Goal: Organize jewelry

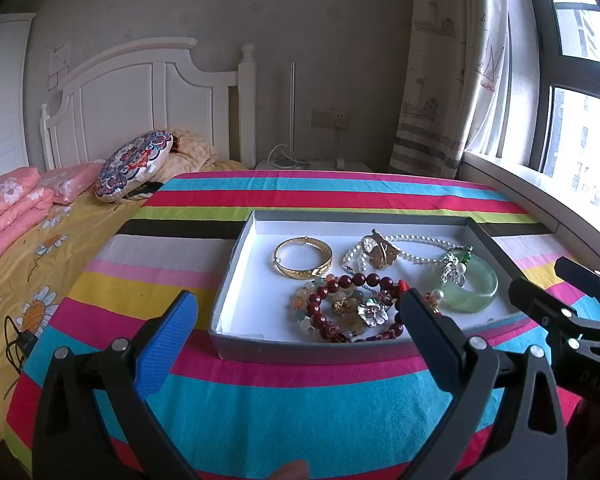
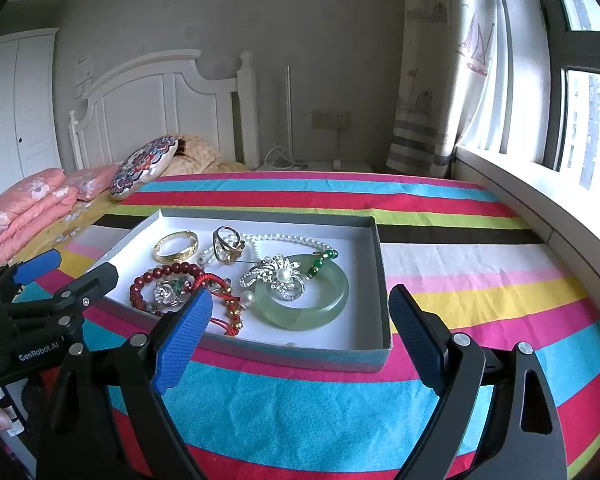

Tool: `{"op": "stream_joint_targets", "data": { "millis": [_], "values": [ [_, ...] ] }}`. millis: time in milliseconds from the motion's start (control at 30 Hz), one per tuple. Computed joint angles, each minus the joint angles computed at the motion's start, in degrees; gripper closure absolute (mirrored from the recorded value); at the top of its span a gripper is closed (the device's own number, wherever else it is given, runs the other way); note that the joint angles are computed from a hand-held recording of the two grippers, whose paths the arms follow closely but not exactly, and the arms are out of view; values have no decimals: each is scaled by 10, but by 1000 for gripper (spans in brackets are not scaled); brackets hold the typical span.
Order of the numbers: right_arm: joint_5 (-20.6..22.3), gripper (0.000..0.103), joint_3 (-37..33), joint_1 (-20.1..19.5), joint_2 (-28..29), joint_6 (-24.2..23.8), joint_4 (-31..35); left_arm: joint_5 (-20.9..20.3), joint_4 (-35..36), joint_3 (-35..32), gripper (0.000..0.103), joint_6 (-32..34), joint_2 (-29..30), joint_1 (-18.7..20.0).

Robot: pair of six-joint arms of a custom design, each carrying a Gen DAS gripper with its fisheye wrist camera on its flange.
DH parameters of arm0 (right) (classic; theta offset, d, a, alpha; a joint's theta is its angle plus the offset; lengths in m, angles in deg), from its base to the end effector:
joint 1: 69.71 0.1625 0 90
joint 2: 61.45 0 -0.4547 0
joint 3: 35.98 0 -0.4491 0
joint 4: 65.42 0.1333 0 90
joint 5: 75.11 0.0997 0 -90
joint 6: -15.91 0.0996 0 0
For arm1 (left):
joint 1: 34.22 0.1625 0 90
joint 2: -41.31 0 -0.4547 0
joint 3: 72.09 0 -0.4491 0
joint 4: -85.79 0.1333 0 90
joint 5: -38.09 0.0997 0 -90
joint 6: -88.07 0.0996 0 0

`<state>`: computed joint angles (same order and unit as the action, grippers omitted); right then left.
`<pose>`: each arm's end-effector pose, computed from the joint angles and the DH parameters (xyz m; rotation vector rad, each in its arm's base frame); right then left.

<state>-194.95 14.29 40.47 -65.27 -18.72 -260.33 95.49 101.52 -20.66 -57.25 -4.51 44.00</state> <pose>0.3852 -0.8054 -0.0929 0.7406 -2.1599 1.1780 0.0185 -0.8269 0.3213 0.4363 2.0637 -1.2644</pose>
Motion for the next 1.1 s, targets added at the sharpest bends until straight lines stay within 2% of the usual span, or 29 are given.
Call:
{"op": "stream_joint_targets", "data": {
  "millis": [1100],
  "values": [
    [-2, 17, -3, 0, 2, 2, 6, 0, -2, 1, 3, 2, 0, 0]
  ]
}}
